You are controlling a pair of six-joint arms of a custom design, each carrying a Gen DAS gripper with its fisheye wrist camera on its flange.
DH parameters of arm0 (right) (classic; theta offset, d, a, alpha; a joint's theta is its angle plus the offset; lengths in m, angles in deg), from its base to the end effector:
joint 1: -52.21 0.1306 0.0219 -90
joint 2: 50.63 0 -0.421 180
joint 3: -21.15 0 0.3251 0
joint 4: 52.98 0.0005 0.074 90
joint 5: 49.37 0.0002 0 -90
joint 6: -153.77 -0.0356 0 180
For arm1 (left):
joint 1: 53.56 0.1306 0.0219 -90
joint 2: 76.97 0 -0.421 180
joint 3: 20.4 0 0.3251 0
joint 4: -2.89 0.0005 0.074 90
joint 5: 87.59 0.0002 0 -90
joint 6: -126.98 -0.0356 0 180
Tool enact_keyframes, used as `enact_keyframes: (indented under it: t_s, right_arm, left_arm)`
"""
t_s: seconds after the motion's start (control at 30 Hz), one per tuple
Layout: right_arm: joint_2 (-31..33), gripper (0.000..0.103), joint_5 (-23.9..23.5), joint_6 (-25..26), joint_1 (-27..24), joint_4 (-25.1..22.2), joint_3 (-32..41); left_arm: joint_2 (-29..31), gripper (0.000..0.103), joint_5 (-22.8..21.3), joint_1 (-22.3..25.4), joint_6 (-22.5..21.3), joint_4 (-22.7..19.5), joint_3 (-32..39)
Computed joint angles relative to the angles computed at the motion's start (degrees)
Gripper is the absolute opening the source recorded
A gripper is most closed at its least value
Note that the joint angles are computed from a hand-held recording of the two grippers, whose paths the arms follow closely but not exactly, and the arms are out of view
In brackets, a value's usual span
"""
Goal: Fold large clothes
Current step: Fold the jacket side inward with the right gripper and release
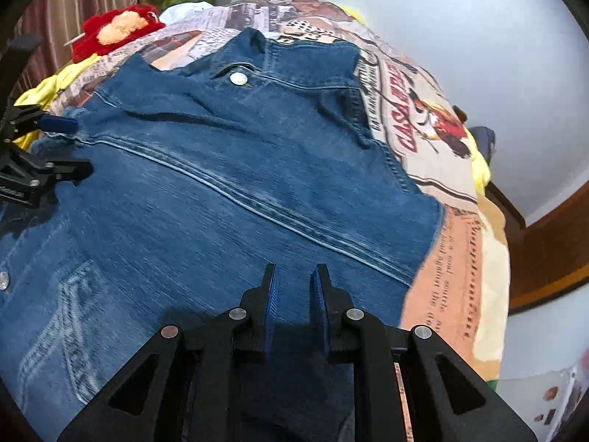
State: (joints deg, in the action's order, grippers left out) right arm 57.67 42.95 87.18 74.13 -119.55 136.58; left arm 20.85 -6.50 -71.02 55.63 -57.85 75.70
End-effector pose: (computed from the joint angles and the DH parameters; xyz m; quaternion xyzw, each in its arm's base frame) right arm 0.4945 0.1969 0.4762 -0.3667 0.8920 -0.0230 0.2632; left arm 0.4350 -0.1316 0.4410 -0.0285 0.9681 -0.0018 0.2490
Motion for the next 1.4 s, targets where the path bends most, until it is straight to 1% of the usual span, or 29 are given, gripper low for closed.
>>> enact_keyframes:
  t_s: [0.07, 0.1, 0.13, 0.17, 0.2, 0.23, 0.3, 0.37, 0.47, 0.53, 0.63, 0.67, 0.73, 0.8, 0.83, 0.87, 0.9, 0.97, 1.0, 1.07, 1.1, 1.13, 1.17, 1.2, 1.23, 1.27, 1.3, 1.33, 1.4]
  right_arm:
    - [-0.15, 0.016, -0.66, -0.12, -0.82, 0.07, -0.24]
    - [-0.28, 0.033, -1.14, -0.39, -1.19, 0.08, -0.36]
    - [-0.55, 0.049, 0.15, -0.93, -1.48, 1.11, -0.83]
    - [-1.11, 0.084, 3.99, -1.46, -1.45, 3.72, -2.04]
    - [-1.46, 0.096, 5.87, -1.88, -1.64, 5.46, -2.74]
    - [-1.41, 0.096, 4.44, -2.64, -2.68, 5.2, -2.27]
    - [0.09, 0.096, -1.28, -6.16, -5.0, -0.17, 1.45]
    - [1.86, 0.096, -5.66, -9.38, -6.93, -5.07, 5.43]
    - [3.09, 0.096, -7.45, -12.26, -8.34, -6.74, 8.39]
    - [4.5, 0.096, -9.73, -13.93, -9.49, -7.91, 11.17]
    - [7.4, 0.096, -12.98, -17.19, -10.77, -10.35, 16.12]
    - [8.68, 0.096, -14.2, -18.35, -11.2, -11.62, 18.14]
    - [11.38, 0.094, -16.76, -20.41, -11.9, -13.94, 22.15]
    - [13.9, 0.087, -18.22, -22.44, -12.24, -15.91, 25.64]
    - [15.13, 0.085, -18.67, -23.29, -12.32, -17.05, 27.28]
    - [16.62, 0.078, -19.18, -24.13, -12.43, -18.48, 29.28]
    - [18.17, 0.073, -19.87, -24.94, -12.56, -19.9, 31.32]
    - [21.34, 0.068, -21.4, -26.5, -12.87, -22.98, 35.6]
    - [22.44, 0.062, -21.94, -27.07, -13.06, -23.82, 36.95]
    - [25.33, 0.055, -23.36, -28.2, -13.3, -26.43, 40.83]
    - [25.96, 0.051, -23.86, -28.67, -13.41, -26.71, 41.38]
    - [26.73, 0.05, -24.29, -29.3, -13.5, -26.89, 42.2]
    - [27.11, 0.043, -24.75, -29.97, -13.52, -26.36, 42.4]
    - [27.48, 0.034, -24.92, -30.44, -13.45, -25.87, 42.82]
    - [27.96, 0.03, -24.92, -30.83, -13.38, -25.84, 43.57]
    - [28.58, 0.025, -24.82, -31.86, -13.27, -25.84, 44.49]
    - [28.63, 0.02, -25.01, -32.4, -13.27, -25.31, 44.41]
    - [28.94, 0.019, -25.25, -32.51, -13.25, -25.17, 44.97]
    - [29.17, 0.015, -24.63, -31.94, -12.85, -24.56, 45.85]
  left_arm:
    - [-0.66, 0.099, 0.05, 0.24, -0.33, 0.19, -0.99]
    - [-1.03, 0.099, 0.67, 0.64, -0.27, 0.21, -1.49]
    - [-1.18, 0.099, 0.93, 0.93, -0.16, 0.05, -1.64]
    - [-1.48, 0.099, 1.02, 1.17, 0.07, -0.21, -1.9]
    - [-1.79, 0.099, 0.59, 1.2, 0.2, -0.53, -2.1]
    - [-2.03, 0.099, -0.06, 1.27, 0.2, -0.93, -2.13]
    - [-2.81, 0.098, -1.25, 1.51, 0.3, -1.56, -2.26]
    - [-4.04, 0.098, -1.96, 2.56, 0.57, -1.33, -2.34]
    - [-5.39, 0.098, -2.08, 5.35, 1.25, -0.32, -1.7]
    - [-5.43, 0.098, -2.37, 7.27, 1.47, -0.3, -0.68]
    - [-4.07, 0.098, -0.1, 11.36, 1.48, -0.61, 1.55]
    - [-2.91, 0.098, 1.43, 13.16, 1.85, -1.33, 2.73]
    - [-1.21, 0.098, 4.0, 15.22, 2.0, -1.41, 3.98]
    - [1.12, 0.096, 7.67, 17.52, 1.92, -1.14, 5.37]
    - [1.82, 0.091, 8.88, 18.13, 1.68, -0.98, 5.65]
    - [3.37, 0.084, 10.26, 18.91, 1.22, -1.15, 6.61]
    - [4.46, 0.082, 10.94, 19.27, 1.02, -1.38, 7.28]
    - [6.36, 0.074, 12.0, 19.86, 1.03, -1.39, 8.38]
    - [7.19, 0.072, 12.34, 20.08, 1.23, -1.29, 8.86]
    - [9.13, 0.062, 13.7, 20.86, 1.95, -1.06, 10.14]
    - [9.82, 0.059, 14.24, 21.24, 2.27, -0.78, 10.49]
    - [10.56, 0.052, 14.74, 21.55, 2.66, -0.61, 10.93]
    - [11.31, 0.043, 15.31, 21.81, 3.16, -0.45, 11.37]
    - [11.83, 0.037, 15.98, 21.98, 3.36, -0.07, 11.55]
    - [12.02, 0.025, 16.33, 22.03, 3.21, 0.16, 11.61]
    - [12.19, 0.018, 16.83, 21.97, 3.0, 0.75, 11.51]
    - [12.07, 0.015, 16.66, 21.71, 2.98, 1.57, 11.19]
    - [11.76, 0.011, 15.98, 21.3, 2.7, 2.14, 10.95]
    - [11.47, 0.009, 13.35, 20.27, 1.66, 2.41, 11.37]
